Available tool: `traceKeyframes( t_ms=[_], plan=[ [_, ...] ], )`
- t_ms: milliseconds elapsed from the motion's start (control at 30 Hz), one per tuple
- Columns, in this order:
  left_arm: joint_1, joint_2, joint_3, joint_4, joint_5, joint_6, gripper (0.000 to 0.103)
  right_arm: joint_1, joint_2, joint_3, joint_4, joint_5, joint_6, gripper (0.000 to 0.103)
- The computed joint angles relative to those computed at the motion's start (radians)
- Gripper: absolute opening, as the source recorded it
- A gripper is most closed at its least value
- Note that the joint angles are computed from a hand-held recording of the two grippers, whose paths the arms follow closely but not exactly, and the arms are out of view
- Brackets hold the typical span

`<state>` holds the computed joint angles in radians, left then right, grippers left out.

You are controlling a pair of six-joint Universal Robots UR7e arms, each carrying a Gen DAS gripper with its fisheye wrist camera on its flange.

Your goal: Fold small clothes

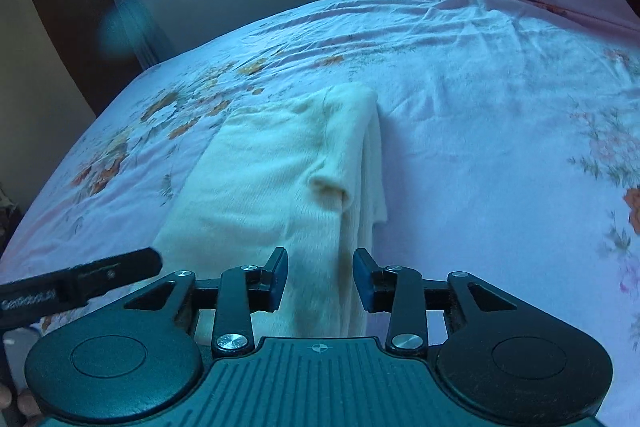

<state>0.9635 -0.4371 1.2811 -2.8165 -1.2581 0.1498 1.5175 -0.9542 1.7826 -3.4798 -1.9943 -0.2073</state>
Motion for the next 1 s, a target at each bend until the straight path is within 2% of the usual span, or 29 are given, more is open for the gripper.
traceKeyframes(
  t_ms=[133, 233, 300, 367, 433, 500, 533, 567, 667, 733, 800, 867, 933, 1000],
  plan=[
    [0.0, 0.008, -0.007, 0.039, 0.016, -0.003, 0.075, 0.0, -0.013, 0.059, 0.0, 0.004, 0.036, 0.017],
    [0.009, 0.028, -0.052, 0.153, 0.006, -0.028, 0.072, 0.004, -0.013, 0.079, -0.021, 0.007, 0.04, 0.008],
    [0.013, 0.041, -0.067, 0.19, 0.008, -0.031, 0.072, 0.008, -0.01, 0.075, -0.024, -0.006, 0.04, 0.008],
    [0.011, 0.041, -0.051, 0.163, 0.012, -0.01, 0.072, 0.013, 0.014, 0.049, -0.031, -0.05, 0.03, 0.008],
    [0.012, 0.041, -0.054, 0.175, 0.002, -0.02, 0.072, 0.006, 0.019, 0.032, 0.004, -0.048, 0.047, 0.009],
    [0.013, 0.041, -0.06, 0.186, -0.003, -0.04, 0.072, 0.004, 0.025, 0.024, 0.018, -0.057, 0.024, 0.008],
    [0.013, 0.041, -0.062, 0.19, -0.002, -0.044, 0.072, 0.006, 0.026, 0.027, 0.014, -0.059, 0.013, 0.002],
    [0.011, 0.041, -0.064, 0.194, -0.001, -0.043, 0.072, 0.005, 0.019, 0.037, 0.015, -0.044, 0.002, 0.002],
    [0.009, 0.031, -0.052, 0.182, -0.022, -0.037, 0.071, 0.023, 0.011, 0.062, -0.046, -0.058, -0.127, 0.001],
    [0.007, 0.021, -0.038, 0.164, -0.045, -0.039, 0.071, 0.028, 0.003, 0.081, -0.089, -0.071, -0.177, 0.001],
    [0.006, 0.017, -0.032, 0.157, -0.063, -0.037, 0.071, 0.027, 0.012, 0.079, -0.103, -0.124, -0.206, 0.001],
    [0.001, 0.032, -0.048, 0.198, -0.02, -0.029, 0.072, 0.008, 0.016, 0.076, -0.032, -0.134, -0.162, 0.001],
    [0.006, 0.041, -0.045, 0.198, -0.007, 0.004, 0.071, 0.018, 0.043, 0.057, -0.053, -0.169, -0.197, 0.001],
    [0.006, 0.029, -0.037, 0.204, -0.006, 0.006, 0.071, 0.03, 0.037, 0.049, -0.044, -0.176, -0.189, 0.002]
  ],
)
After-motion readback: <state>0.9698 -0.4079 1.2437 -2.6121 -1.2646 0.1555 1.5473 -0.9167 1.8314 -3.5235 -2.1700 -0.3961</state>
